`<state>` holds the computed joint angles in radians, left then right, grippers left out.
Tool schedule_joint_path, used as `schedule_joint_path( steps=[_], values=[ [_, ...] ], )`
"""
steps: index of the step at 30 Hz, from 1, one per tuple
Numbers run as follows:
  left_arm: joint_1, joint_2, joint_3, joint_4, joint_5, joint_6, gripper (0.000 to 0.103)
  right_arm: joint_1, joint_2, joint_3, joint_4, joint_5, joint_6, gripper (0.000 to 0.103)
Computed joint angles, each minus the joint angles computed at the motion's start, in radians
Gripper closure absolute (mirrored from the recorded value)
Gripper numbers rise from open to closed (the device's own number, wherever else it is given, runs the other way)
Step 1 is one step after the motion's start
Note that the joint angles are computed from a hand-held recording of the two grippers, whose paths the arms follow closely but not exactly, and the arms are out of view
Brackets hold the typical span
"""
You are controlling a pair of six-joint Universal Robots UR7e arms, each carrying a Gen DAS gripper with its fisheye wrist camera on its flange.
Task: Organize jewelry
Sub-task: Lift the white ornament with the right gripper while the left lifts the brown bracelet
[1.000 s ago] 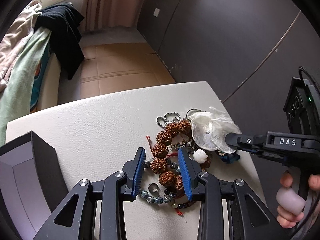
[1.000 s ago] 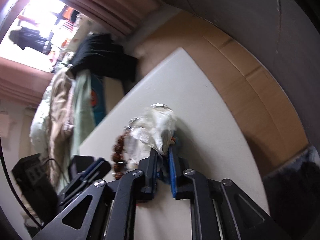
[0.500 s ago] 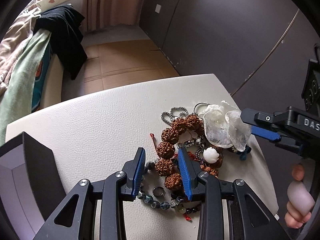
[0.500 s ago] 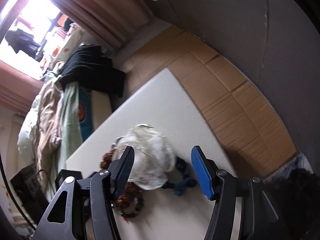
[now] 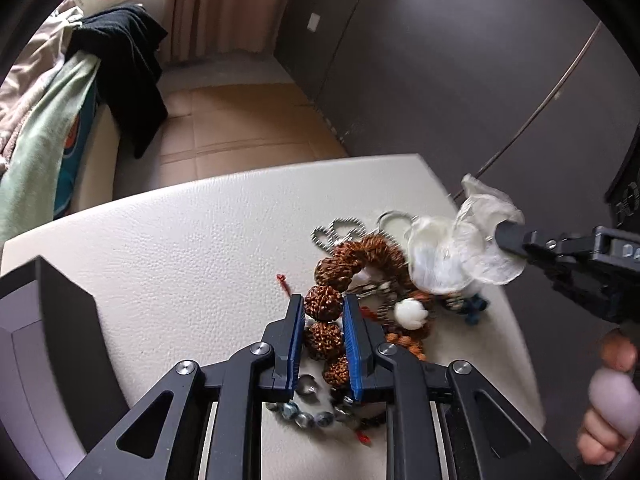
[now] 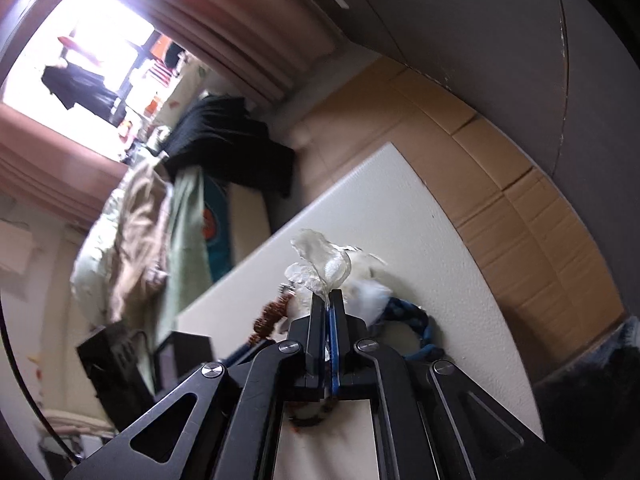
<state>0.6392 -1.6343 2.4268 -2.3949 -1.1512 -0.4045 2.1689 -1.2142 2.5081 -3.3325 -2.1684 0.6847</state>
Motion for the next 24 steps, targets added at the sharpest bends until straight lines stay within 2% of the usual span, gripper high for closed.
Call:
schedule_joint_path(
  steps=[5,11,19,24],
  values=[
    [-0.022,-0.097,0.008,-0.005,-0.042,-0.018,0.083,0.034,0.008,-0.008,-0.002,0.001,0.012,0.1],
    [-0.043,-0.195,0.015,0.0,-0.072,-0.066,0.083,0.069,0.017,0.01,-0.076,0.019,0.005,0.1],
    [-0.116,-0.356,0.017,0.092,-0.023,-0.136,0.084,0.123,0.05,0.009,-0.145,0.038,-0.018,0.1],
    [-0.166,-0.465,-0.002,0.192,0.04,-0.184,0.083,0.14,0.106,-0.01,-0.196,0.094,-0.038,0.1]
  ],
)
